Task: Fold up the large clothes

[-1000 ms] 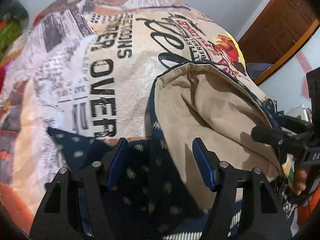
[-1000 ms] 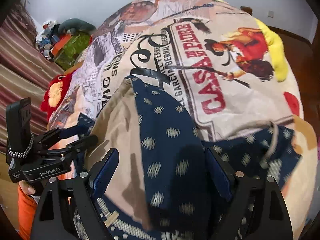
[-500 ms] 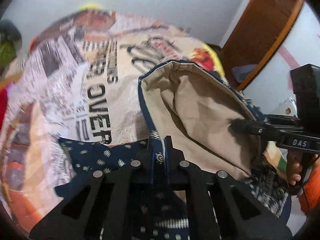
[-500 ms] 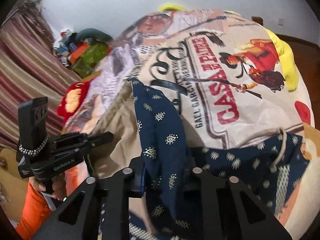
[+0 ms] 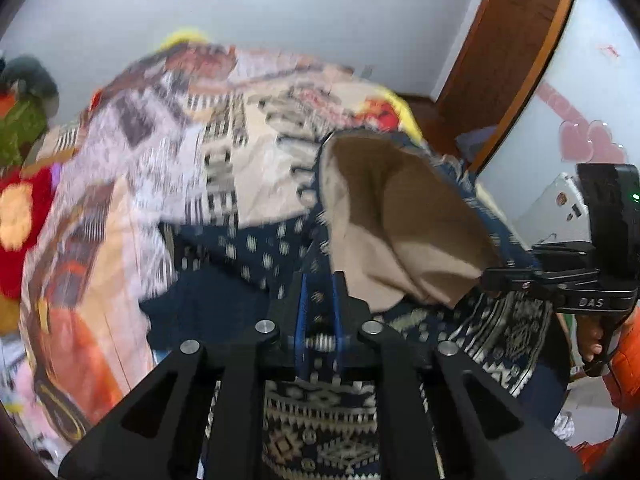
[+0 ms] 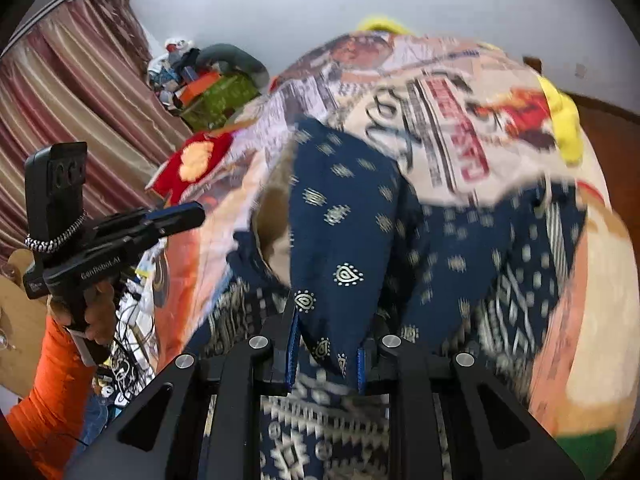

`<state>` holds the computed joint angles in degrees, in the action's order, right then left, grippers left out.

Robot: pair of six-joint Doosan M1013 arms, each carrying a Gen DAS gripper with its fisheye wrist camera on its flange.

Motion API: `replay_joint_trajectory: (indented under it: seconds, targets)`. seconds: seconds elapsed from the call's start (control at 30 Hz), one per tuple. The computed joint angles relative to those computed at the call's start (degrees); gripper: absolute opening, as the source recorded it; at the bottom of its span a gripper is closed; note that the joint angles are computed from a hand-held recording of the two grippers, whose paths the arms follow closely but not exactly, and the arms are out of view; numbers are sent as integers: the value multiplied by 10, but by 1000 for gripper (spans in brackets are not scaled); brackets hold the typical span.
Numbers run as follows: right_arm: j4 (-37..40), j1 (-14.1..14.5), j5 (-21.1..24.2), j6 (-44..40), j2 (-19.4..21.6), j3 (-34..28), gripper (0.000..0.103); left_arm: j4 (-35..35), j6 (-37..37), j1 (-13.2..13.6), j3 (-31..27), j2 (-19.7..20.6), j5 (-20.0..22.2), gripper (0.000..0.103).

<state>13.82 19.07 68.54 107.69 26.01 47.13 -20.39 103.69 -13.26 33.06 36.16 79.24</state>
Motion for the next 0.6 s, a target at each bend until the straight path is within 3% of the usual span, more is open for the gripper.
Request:
replay_joint_trajectory:
  seconds: [0.1, 0.13, 0.37, 0.47, 0.53, 0.6]
  targets:
    - [-1, 0, 0, 17, -14, 33, 19, 8, -21, -1, 4, 5, 21, 55]
    - [0, 0, -1, 19, -17, 40, 19, 6, -26, -2, 13, 3, 14, 61]
    - [-2, -1, 8, 22, -35, 76, 19, 64, -37, -25, 22, 12, -7, 61]
    - [-16, 3, 8, 18, -40, 84, 19, 84, -32, -35, 28, 13, -37, 51]
    - [-13, 1, 9, 21, -41, 87, 19, 92, -21, -41, 31, 11, -56, 16]
    - [-10, 0, 9, 26, -42, 90, 19, 90, -6, -42, 32, 9, -63, 9]
